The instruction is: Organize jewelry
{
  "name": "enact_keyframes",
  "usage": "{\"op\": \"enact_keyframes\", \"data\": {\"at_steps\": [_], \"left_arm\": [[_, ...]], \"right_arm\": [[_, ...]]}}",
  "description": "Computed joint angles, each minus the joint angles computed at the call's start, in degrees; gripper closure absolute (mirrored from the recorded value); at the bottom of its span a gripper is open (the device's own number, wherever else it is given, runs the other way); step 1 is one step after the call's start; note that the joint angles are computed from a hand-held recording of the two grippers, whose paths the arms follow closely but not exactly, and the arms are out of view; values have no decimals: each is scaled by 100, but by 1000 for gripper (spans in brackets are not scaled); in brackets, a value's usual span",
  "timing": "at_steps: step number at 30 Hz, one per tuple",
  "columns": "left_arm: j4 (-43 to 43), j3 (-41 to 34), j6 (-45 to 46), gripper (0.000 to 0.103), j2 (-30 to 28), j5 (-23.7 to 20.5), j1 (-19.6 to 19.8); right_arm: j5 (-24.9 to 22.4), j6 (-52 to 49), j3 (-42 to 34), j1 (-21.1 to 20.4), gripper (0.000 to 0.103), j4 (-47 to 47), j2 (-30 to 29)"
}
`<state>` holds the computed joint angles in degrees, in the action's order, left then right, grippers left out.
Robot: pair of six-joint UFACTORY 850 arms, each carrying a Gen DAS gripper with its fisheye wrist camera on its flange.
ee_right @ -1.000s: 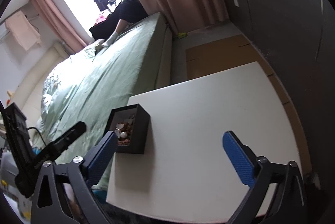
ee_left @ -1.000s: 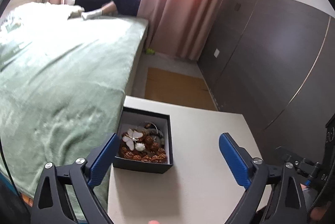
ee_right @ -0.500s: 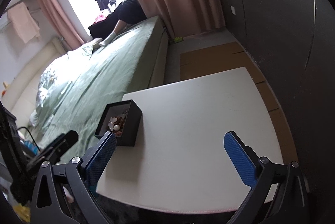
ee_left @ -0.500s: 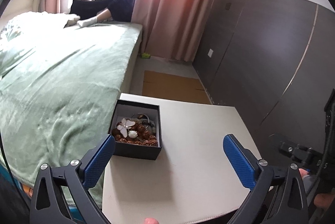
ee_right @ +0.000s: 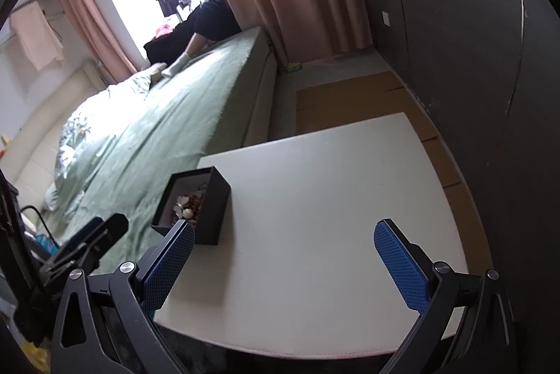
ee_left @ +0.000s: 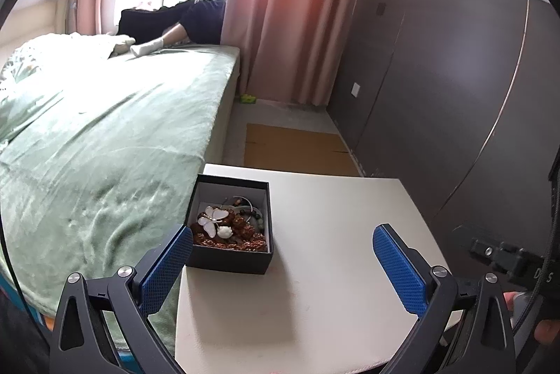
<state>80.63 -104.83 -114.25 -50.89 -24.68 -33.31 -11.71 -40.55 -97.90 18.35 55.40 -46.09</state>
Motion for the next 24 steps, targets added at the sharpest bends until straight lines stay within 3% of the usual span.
{"op": "enact_keyframes", "data": {"at_steps": [24], "left_arm": [[90, 57, 8, 1, 38, -119, -83]], "right_arm": [[189, 109, 306, -16, 0, -152, 210]]}}
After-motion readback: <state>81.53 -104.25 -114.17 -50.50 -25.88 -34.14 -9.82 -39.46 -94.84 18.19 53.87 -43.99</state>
